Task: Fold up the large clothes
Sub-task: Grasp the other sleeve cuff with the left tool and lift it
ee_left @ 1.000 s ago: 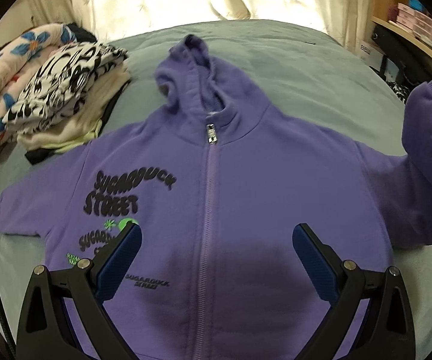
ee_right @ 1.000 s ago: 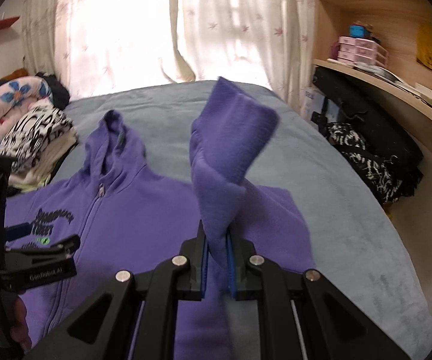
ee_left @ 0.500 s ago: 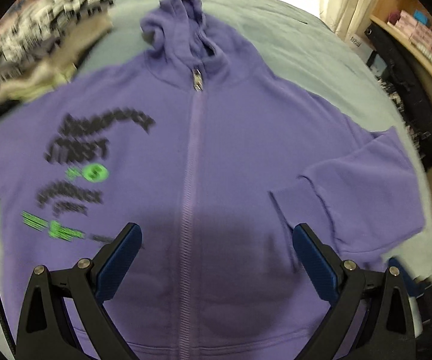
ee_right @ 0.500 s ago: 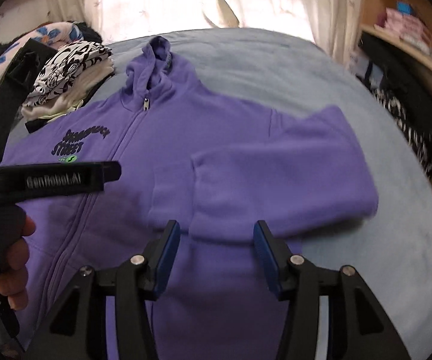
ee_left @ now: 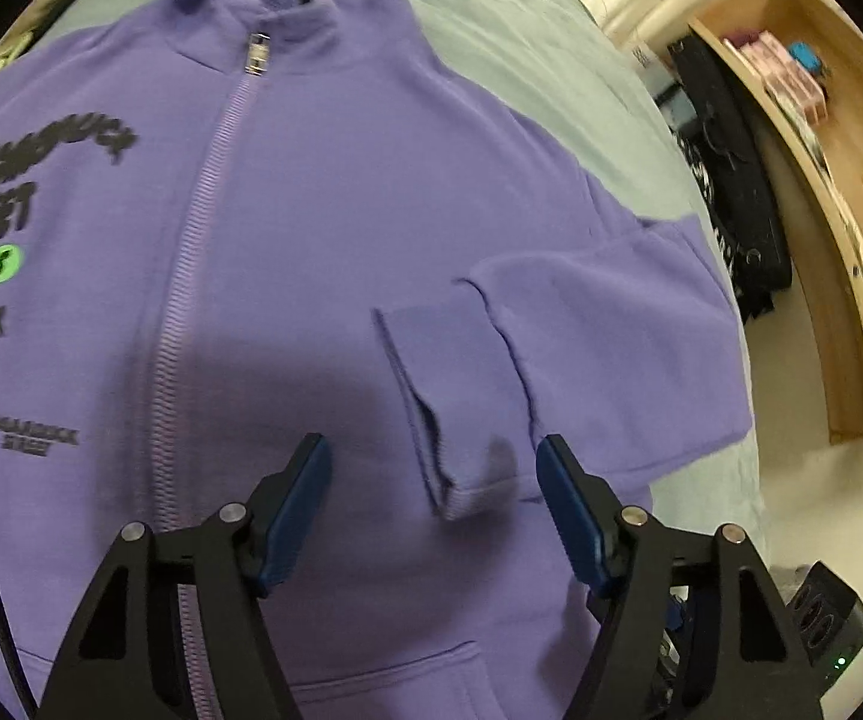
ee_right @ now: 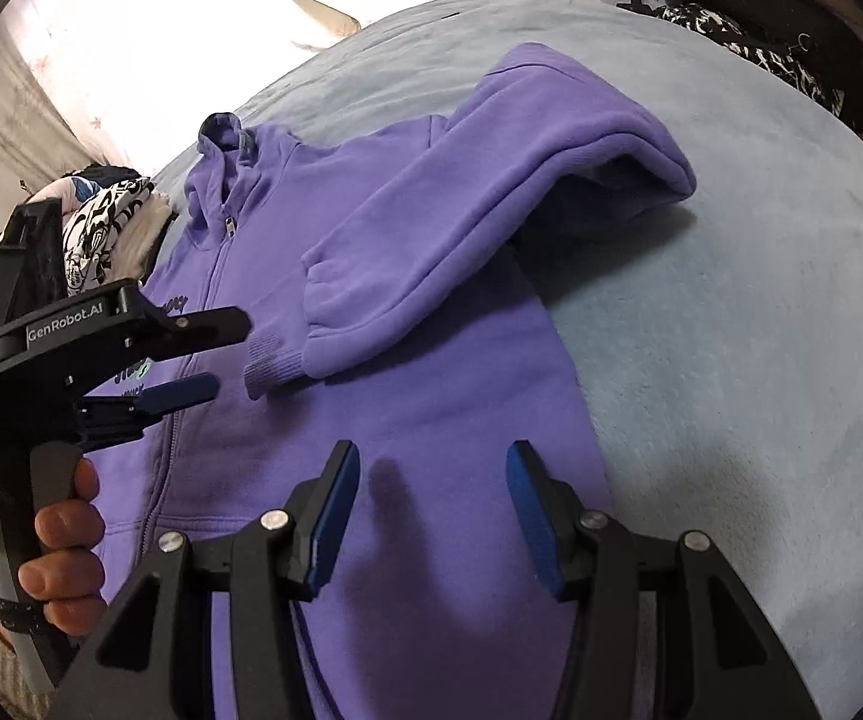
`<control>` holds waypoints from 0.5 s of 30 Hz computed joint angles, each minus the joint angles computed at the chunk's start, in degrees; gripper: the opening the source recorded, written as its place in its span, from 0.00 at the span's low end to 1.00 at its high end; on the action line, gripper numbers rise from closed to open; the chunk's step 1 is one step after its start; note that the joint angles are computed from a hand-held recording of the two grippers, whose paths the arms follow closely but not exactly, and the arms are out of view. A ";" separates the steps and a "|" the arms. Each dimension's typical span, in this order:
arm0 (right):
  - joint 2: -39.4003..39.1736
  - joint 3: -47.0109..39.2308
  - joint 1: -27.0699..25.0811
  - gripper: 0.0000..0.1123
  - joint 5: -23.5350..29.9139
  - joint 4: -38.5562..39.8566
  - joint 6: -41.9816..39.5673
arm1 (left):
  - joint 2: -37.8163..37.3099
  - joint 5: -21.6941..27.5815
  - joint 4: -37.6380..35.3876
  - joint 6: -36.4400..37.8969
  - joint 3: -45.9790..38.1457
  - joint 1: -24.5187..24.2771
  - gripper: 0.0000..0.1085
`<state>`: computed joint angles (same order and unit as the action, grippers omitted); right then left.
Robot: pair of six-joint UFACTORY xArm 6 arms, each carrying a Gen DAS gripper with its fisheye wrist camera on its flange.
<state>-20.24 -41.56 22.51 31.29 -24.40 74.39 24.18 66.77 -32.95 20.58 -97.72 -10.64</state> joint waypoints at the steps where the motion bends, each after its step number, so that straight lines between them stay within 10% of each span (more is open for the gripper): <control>1: 0.00 -0.13 0.20 0.46 0.41 -0.25 -0.01 | -0.16 -0.31 0.82 -0.49 0.31 -0.41 0.64; 8: 0.80 -1.51 1.16 0.46 2.53 -1.94 0.43 | -0.35 -1.80 1.92 -2.69 1.27 -2.81 0.64; 11: 0.93 -1.95 1.29 0.46 3.46 -2.87 1.26 | 1.51 1.98 0.88 0.81 -2.07 -3.66 0.07; 15: -0.06 -1.52 1.36 0.46 4.34 -3.48 2.06 | -2.57 -5.96 4.28 2.21 1.01 -6.91 0.06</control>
<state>-20.30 -43.08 23.87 35.64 -27.88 76.45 21.61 60.81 -28.67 22.79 -96.71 -17.56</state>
